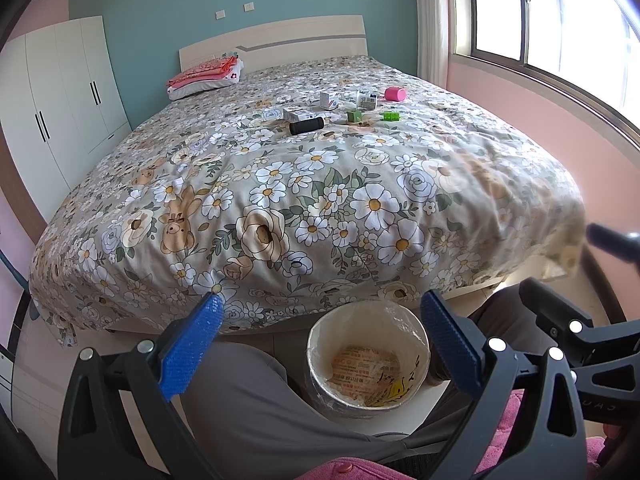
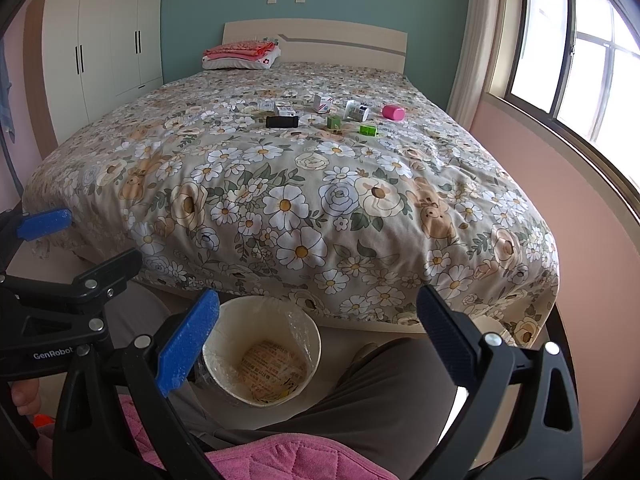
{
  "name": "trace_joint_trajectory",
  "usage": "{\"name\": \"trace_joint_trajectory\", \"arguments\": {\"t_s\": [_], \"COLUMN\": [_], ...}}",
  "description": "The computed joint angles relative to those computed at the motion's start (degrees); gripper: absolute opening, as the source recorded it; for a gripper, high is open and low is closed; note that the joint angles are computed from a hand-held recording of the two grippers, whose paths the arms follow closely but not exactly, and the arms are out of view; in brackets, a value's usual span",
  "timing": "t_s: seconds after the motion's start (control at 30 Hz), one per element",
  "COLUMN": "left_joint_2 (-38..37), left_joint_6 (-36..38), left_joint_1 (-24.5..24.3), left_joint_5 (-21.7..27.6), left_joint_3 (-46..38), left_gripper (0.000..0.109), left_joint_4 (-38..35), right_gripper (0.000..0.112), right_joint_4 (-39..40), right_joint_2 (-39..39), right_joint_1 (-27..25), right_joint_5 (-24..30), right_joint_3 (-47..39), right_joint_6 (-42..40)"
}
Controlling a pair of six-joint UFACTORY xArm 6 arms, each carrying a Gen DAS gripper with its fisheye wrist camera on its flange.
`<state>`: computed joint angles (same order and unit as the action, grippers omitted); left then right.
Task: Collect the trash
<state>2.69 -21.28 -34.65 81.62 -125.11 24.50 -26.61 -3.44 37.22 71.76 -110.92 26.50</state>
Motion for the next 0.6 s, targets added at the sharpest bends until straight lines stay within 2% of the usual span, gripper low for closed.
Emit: {"name": "trace_joint_trajectory", "arguments": {"t_s": [0.6], "left_joint_2": [0.32], "left_joint_6": [0.11], "left_joint_1": [0.02], "left_joint_5": [0.27], "left_joint_3": [-0.49], "left_gripper": [0.101], "left_joint_4": [-0.06], "right_gripper": [0.096], "right_joint_4": [0.27], "right_joint_2": [0.96], "right_joint_1": [-0.03], "right_joint_5": [0.93], "right_joint_3": [-1.87], "right_joint_6": [-0.45]}}
